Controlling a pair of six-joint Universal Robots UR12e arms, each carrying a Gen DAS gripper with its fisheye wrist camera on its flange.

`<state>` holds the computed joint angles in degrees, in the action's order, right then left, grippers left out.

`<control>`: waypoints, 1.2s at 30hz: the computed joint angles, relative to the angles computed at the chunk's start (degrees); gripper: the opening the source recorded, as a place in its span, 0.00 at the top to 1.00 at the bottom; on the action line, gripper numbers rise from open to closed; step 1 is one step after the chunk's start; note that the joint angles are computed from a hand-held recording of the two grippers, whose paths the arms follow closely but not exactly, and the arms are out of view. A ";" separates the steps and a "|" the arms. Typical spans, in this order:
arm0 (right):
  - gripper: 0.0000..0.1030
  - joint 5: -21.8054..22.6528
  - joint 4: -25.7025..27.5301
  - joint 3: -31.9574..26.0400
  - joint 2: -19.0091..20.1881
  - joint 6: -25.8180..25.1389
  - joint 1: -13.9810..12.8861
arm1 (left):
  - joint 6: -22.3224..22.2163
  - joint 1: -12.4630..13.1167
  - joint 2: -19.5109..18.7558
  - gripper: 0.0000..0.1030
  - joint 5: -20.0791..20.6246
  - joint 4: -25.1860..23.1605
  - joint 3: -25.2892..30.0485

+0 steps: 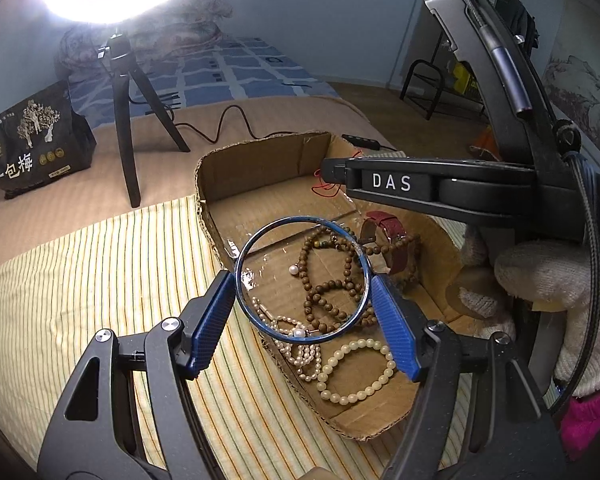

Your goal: Organize jewelry

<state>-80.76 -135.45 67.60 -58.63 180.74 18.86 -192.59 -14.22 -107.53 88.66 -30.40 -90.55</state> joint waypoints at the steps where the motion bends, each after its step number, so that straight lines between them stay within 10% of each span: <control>1: 0.69 0.02 0.14 -0.07 0.07 0.01 0.01 | -0.02 0.02 -0.01 0.30 -0.02 -0.07 -0.01; 16: 0.66 -0.58 0.60 -0.45 0.37 0.28 0.14 | 0.27 0.15 0.00 0.30 -0.52 -0.53 0.24; 20: 0.46 -1.70 -0.28 -0.13 0.13 0.59 0.33 | 0.24 0.17 0.15 0.30 -0.54 -0.66 0.20; 36: 0.45 -3.14 -1.71 1.04 -1.84 0.23 0.77 | 1.30 -0.15 2.29 0.30 1.80 0.20 -1.18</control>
